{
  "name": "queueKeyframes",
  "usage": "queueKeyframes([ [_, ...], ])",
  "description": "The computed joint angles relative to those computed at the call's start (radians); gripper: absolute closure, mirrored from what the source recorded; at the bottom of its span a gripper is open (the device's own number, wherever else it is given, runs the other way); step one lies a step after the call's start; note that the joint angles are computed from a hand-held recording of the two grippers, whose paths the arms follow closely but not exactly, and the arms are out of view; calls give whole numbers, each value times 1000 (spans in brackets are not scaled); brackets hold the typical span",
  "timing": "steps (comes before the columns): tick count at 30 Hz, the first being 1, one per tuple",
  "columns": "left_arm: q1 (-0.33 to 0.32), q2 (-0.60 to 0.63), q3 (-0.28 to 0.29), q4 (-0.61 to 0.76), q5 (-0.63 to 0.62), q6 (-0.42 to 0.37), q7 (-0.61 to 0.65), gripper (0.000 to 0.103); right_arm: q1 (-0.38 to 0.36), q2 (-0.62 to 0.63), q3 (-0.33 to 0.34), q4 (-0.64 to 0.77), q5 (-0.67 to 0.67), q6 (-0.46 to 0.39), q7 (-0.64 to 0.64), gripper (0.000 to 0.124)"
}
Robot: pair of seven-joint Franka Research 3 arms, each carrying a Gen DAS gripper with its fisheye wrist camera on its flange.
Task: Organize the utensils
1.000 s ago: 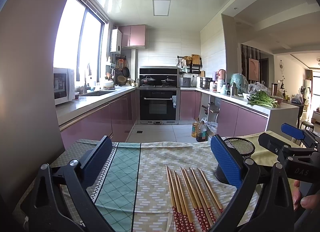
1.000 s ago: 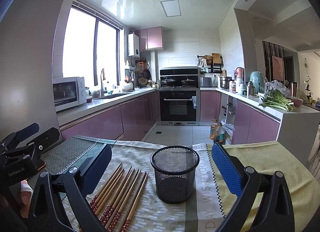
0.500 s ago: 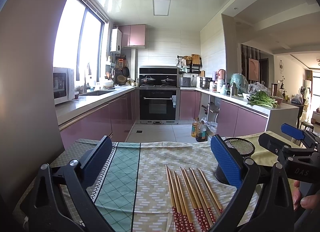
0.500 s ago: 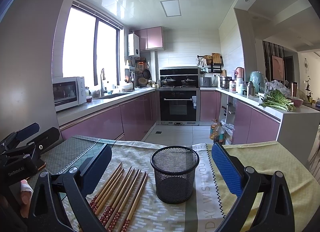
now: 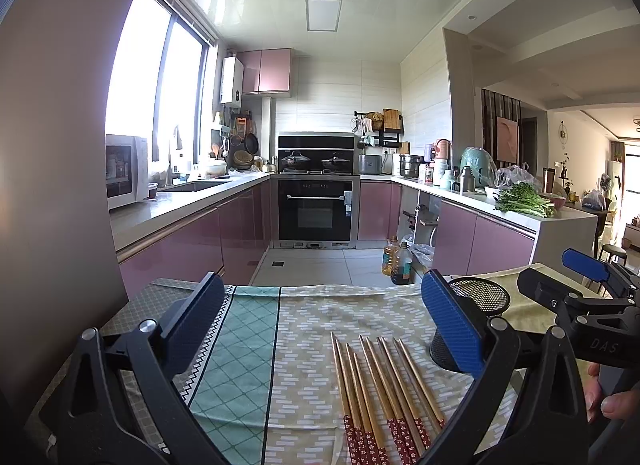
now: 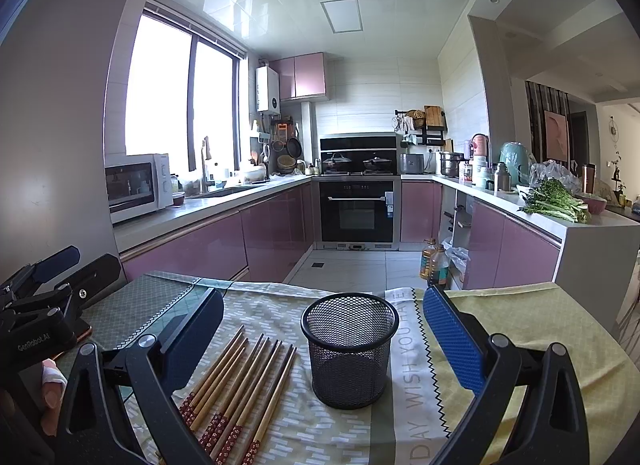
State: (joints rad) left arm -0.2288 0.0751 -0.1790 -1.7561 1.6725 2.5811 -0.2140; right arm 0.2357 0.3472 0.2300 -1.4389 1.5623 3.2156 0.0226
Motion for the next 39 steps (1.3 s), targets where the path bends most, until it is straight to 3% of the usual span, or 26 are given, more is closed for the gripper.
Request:
queueKeyframes([
  [33, 5, 4, 6, -1, -30, 13, 17, 6, -32, 3, 41, -16, -83, -1, 79, 27],
  [39, 9, 10, 9, 5, -68, 26, 50, 6, -28, -9, 24, -59, -226, -37, 231, 27],
])
